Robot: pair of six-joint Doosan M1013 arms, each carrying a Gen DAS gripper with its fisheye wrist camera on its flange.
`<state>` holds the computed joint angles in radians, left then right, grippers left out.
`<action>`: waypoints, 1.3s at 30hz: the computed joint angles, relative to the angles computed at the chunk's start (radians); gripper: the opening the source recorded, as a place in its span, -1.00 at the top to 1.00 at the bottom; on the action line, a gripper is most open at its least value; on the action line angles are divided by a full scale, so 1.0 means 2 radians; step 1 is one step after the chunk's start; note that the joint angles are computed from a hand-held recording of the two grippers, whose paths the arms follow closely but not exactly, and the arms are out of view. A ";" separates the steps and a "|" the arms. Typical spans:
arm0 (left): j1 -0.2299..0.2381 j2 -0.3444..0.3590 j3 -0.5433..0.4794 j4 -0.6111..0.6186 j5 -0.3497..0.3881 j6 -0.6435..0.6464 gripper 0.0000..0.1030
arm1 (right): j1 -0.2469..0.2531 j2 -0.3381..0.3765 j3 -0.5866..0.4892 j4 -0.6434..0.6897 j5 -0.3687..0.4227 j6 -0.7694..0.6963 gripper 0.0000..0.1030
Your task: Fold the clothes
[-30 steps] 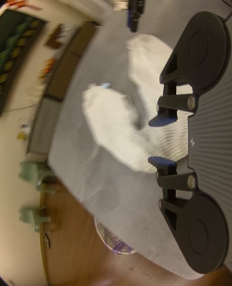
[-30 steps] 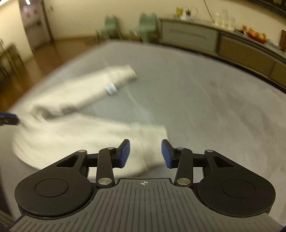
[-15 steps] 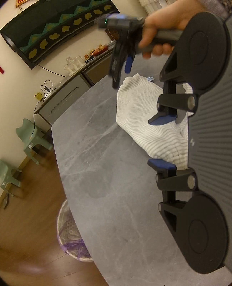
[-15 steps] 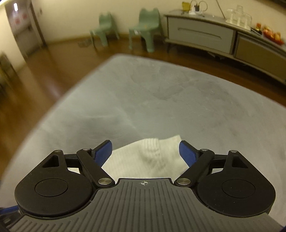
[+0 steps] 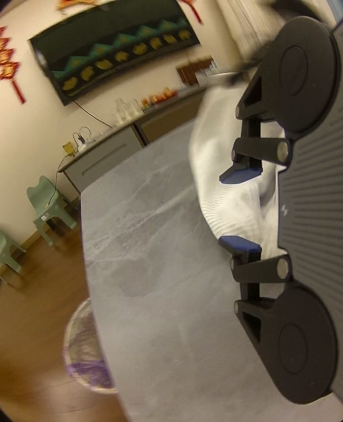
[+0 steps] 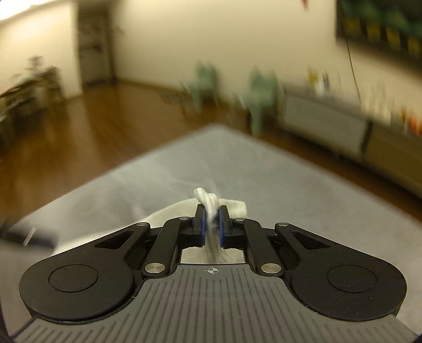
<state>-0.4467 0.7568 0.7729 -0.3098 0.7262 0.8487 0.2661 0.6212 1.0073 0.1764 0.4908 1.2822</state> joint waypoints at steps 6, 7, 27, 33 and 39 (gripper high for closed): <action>-0.007 0.017 -0.029 -0.050 0.021 0.032 0.09 | -0.008 -0.118 0.236 -0.083 -0.152 -0.148 0.37; -0.009 0.022 -0.038 -0.055 0.028 0.038 0.09 | -0.013 -0.125 0.244 -0.092 -0.141 -0.091 0.27; -0.008 -0.001 -0.007 0.056 0.005 -0.129 0.00 | -0.012 -0.006 0.033 0.249 0.107 -0.049 -0.68; 0.002 -0.001 -0.003 0.007 0.003 -0.076 0.00 | 0.006 0.097 -0.129 0.168 0.258 0.039 0.44; 0.004 -0.020 0.029 -0.019 -0.034 -0.052 0.00 | 0.039 -0.021 0.057 0.162 -0.006 -0.211 0.82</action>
